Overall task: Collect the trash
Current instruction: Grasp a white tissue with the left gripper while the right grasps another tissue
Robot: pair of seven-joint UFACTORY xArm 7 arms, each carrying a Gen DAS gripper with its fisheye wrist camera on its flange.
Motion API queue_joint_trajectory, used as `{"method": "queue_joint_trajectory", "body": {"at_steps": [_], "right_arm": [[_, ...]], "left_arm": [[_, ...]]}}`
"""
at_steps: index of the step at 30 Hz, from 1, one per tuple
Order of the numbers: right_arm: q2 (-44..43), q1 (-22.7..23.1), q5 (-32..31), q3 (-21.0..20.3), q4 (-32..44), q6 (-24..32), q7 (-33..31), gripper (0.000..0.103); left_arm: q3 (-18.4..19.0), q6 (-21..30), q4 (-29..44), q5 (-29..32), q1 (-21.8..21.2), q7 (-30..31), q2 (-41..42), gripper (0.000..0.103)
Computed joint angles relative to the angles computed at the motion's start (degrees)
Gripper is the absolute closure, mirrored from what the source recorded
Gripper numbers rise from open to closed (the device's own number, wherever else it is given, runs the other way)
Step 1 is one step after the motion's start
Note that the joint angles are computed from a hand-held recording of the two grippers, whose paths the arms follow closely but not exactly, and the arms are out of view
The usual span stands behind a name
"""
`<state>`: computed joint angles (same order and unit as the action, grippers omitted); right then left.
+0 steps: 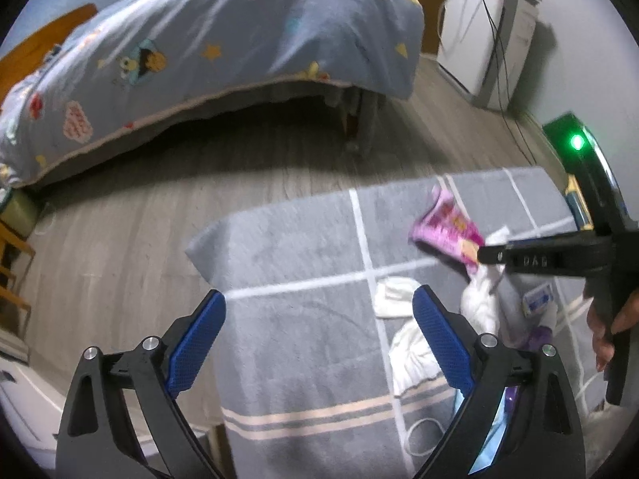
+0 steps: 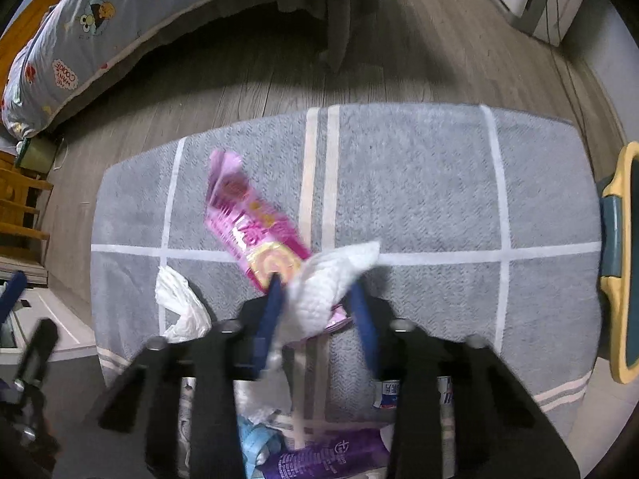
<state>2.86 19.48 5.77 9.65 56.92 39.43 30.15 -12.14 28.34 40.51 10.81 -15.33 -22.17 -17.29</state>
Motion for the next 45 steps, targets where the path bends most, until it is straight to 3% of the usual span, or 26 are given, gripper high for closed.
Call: {"method": "queue_joint_trajectory", "body": {"at_steps": [4,15,24,26,39,45], "right_arm": [[-1.63,-0.34,1.11,-0.18,-0.68,-0.74,-1.30,0.096],[-7.31,-1.29,4.91,-0.91,-2.12,-5.27,-6.90,0.099],[-8.43,-1.85,8.60,-1.77,-2.21,-4.93,-10.66,0.099],[-8.49,-1.89,9.10,-1.78,-2.06,-4.63,-11.08,0.099],[-13.69,-1.52,9.97,-1.76,-3.73,-4.91,-10.76,0.099],[-18.10,-1.94,10.53,-2.84,-5.26,-5.20,-10.38,0.099]], "left_arm": [[-0.77,0.45,0.78,0.26,-1.27,1.13,2.67,0.019],[-0.49,0.21,4.13,-3.98,-5.94,4.46,10.83,0.036],[-0.49,4.43,6.48,-3.78,-8.34,9.59,15.46,0.075],[-0.51,4.95,6.45,-3.19,-8.59,9.42,15.26,0.090],[-0.02,0.11,3.54,-6.73,-7.52,8.66,6.15,0.091],[-0.82,-1.88,4.81,-5.55,-6.78,8.10,4.94,0.091]]}}
